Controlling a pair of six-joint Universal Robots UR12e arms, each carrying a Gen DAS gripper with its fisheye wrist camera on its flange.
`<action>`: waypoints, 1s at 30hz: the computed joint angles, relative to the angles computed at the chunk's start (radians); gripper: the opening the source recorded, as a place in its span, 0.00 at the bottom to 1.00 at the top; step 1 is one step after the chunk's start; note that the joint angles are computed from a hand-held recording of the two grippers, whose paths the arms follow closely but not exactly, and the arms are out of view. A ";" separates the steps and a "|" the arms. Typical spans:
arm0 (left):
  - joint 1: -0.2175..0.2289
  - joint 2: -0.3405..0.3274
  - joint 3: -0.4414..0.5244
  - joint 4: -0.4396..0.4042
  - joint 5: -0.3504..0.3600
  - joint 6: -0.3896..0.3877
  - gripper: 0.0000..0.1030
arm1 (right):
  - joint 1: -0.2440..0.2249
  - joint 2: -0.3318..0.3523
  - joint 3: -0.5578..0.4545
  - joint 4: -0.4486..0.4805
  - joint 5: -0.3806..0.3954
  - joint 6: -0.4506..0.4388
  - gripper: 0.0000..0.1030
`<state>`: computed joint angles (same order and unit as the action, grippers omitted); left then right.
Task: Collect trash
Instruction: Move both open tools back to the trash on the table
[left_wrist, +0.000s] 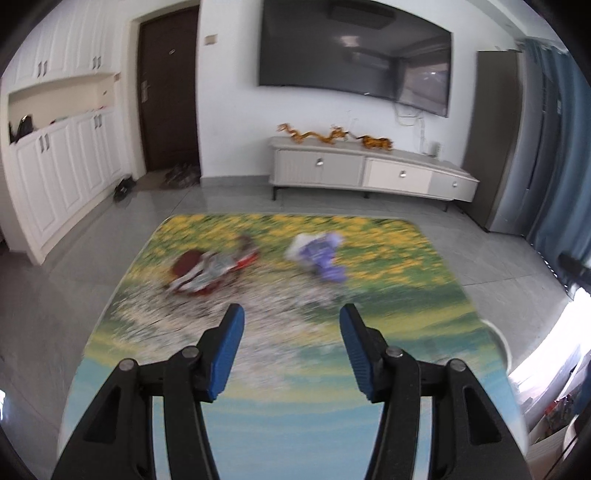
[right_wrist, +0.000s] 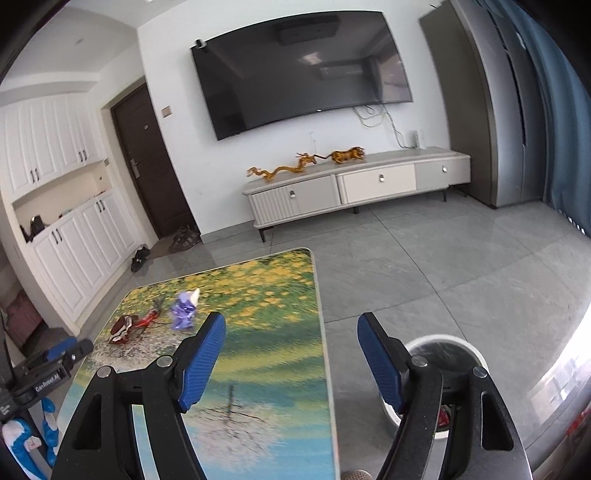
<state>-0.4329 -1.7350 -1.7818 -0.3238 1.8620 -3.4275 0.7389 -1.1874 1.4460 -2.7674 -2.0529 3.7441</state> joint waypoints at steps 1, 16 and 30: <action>0.020 0.012 -0.019 -0.003 -0.010 -0.004 0.50 | 0.002 0.012 -0.022 0.010 0.009 -0.008 0.70; 0.215 0.041 -0.116 0.043 -0.201 -0.008 0.60 | -0.003 0.199 -0.311 0.201 0.180 -0.127 0.70; 0.288 -0.058 -0.027 -0.030 -0.404 -0.098 0.61 | -0.032 0.450 -0.662 0.408 0.345 -0.179 0.70</action>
<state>-0.1447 -1.7928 -1.8092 -0.3538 1.4577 -3.5251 0.7067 -0.7377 0.7839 -2.3598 -1.7083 3.5649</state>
